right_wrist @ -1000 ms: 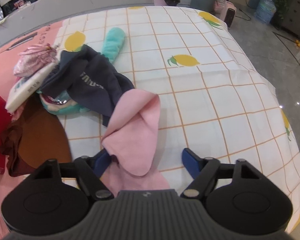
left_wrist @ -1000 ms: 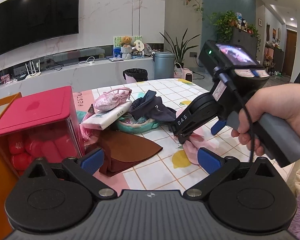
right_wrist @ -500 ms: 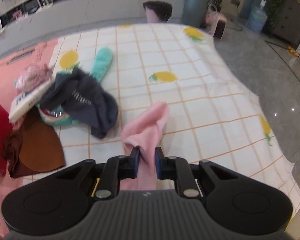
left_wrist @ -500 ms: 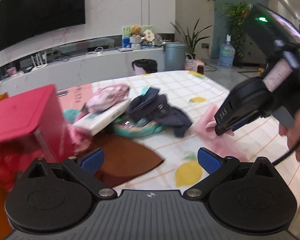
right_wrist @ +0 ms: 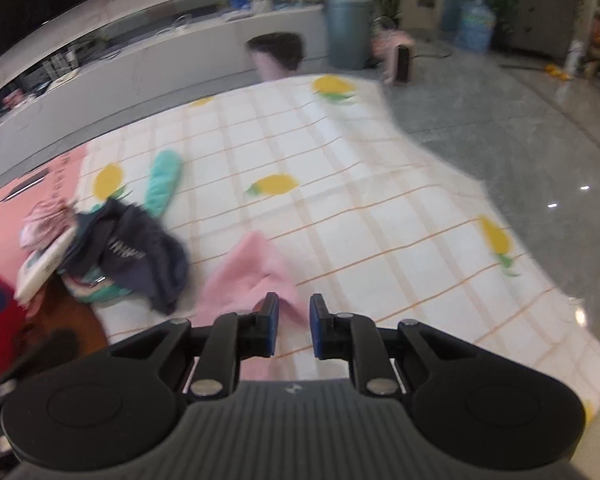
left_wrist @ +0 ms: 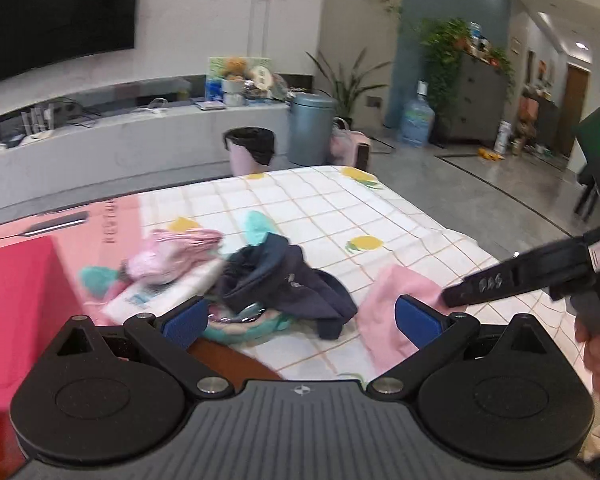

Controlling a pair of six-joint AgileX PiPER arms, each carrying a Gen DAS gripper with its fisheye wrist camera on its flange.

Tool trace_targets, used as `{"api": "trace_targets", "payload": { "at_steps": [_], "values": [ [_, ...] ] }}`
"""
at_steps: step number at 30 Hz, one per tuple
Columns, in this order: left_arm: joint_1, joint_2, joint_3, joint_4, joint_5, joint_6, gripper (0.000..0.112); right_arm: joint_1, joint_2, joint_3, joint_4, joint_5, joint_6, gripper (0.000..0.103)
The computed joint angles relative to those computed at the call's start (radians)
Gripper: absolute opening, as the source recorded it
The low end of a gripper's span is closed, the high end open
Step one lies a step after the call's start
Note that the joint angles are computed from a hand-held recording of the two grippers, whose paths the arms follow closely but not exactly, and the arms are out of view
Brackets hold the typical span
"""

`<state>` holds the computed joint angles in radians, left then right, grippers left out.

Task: Organize soft objects
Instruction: 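Lower the right gripper onto the pink cloth and close on it, then grasp the navy cloth with the left gripper while the right lifts the pink cloth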

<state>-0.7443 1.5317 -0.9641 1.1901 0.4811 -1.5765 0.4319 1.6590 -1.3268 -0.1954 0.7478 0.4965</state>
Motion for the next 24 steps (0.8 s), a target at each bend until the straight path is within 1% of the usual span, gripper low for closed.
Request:
{"api": "trace_targets", "payload": {
  "at_steps": [2, 3, 4, 6, 8, 10, 12, 13, 14, 16, 17, 18, 19, 21, 22, 23, 24],
  "values": [
    [0.011, 0.041, -0.034, 0.008, -0.009, 0.018, 0.103, -0.012, 0.009, -0.002, 0.068, -0.001, -0.048, 0.015],
    [0.012, 0.062, -0.045, 0.033, -0.013, 0.012, 0.103, -0.015, 0.019, -0.01, 0.079, 0.008, -0.055, 0.015],
    [0.011, 0.083, -0.061, 0.054, -0.011, 0.019, 0.103, -0.015, 0.026, -0.014, 0.072, 0.011, -0.037, 0.018],
    [-0.004, 0.13, -0.094, 0.107, 0.036, 0.016, 0.103, -0.017, 0.039, -0.017, 0.059, 0.012, 0.012, 0.019],
    [-0.015, 0.164, -0.116, 0.146, 0.075, 0.02, 0.103, -0.035, 0.051, -0.023, 0.095, 0.016, 0.017, 0.023],
    [-0.013, 0.192, -0.135, 0.175, 0.085, 0.03, 0.103, -0.047, 0.055, -0.025, 0.113, 0.026, 0.023, 0.038],
    [0.0, 0.225, -0.165, 0.158, 0.082, 0.086, 0.103, -0.035, 0.053, -0.028, 0.063, 0.034, 0.06, 0.046],
    [0.009, 0.238, -0.177, 0.142, 0.072, 0.118, 0.103, -0.023, 0.049, -0.027, 0.019, 0.035, 0.084, 0.049],
    [0.018, 0.247, -0.183, 0.13, 0.058, 0.142, 0.103, -0.015, 0.049, -0.03, -0.012, 0.039, 0.1, 0.05],
    [0.032, 0.256, -0.179, 0.149, 0.023, 0.14, 0.103, -0.021, 0.05, -0.03, -0.005, 0.036, 0.094, 0.052],
    [0.042, 0.259, -0.168, 0.198, 0.005, 0.102, 0.081, -0.034, 0.051, -0.03, 0.027, 0.035, 0.072, 0.052],
    [0.039, 0.266, -0.169, 0.216, 0.01, 0.093, 0.059, -0.042, 0.055, -0.031, 0.052, 0.037, 0.054, 0.052],
    [0.038, 0.276, -0.179, 0.193, 0.013, 0.123, 0.053, -0.044, 0.061, -0.035, 0.061, 0.044, 0.047, 0.053],
    [0.044, 0.3, -0.222, 0.043, 0.016, 0.268, 0.037, -0.041, 0.073, -0.042, 0.058, 0.055, 0.035, 0.053],
    [0.04, 0.319, -0.245, -0.008, 0.046, 0.307, 0.033, -0.041, 0.077, -0.044, 0.06, 0.056, 0.026, 0.053],
    [0.029, 0.323, -0.253, -0.018, 0.079, 0.306, 0.022, -0.041, 0.077, -0.042, 0.065, 0.052, 0.02, 0.053],
    [0.021, 0.317, -0.243, 0.012, 0.096, 0.27, 0.011, -0.043, 0.078, -0.041, 0.079, 0.046, 0.008, 0.053]
  ]
}}
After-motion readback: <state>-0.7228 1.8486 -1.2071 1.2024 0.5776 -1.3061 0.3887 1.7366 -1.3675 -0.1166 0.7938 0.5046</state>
